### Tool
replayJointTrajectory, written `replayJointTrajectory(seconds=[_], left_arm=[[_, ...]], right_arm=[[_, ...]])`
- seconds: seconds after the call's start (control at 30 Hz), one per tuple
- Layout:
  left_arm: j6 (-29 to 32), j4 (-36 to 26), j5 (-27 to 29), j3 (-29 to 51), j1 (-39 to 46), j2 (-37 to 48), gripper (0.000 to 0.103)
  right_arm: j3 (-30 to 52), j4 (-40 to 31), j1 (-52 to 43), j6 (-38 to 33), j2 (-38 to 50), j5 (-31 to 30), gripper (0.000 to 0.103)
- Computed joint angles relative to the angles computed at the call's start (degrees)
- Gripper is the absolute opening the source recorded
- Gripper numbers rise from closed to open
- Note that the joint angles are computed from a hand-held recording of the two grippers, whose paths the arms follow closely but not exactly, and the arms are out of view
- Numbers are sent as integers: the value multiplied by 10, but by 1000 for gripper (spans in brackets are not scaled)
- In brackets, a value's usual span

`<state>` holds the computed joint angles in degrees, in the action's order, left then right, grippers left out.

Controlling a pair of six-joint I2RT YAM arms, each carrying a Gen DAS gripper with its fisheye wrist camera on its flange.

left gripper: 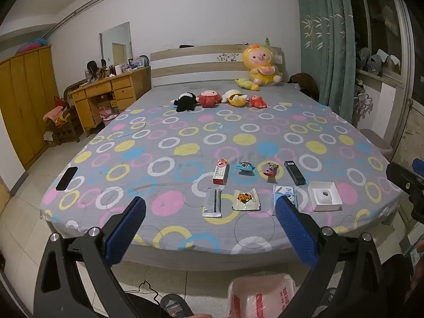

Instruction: Collect trash

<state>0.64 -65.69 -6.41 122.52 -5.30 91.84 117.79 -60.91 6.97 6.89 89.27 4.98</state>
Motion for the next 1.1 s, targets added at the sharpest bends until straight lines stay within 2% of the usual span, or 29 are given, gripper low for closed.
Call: replayJointTrajectory(seconds=[1.1], left_arm=[[1,15,3,-13,2,-7,96]], right_arm=[[0,3,-2,-2,-3,-2,98]])
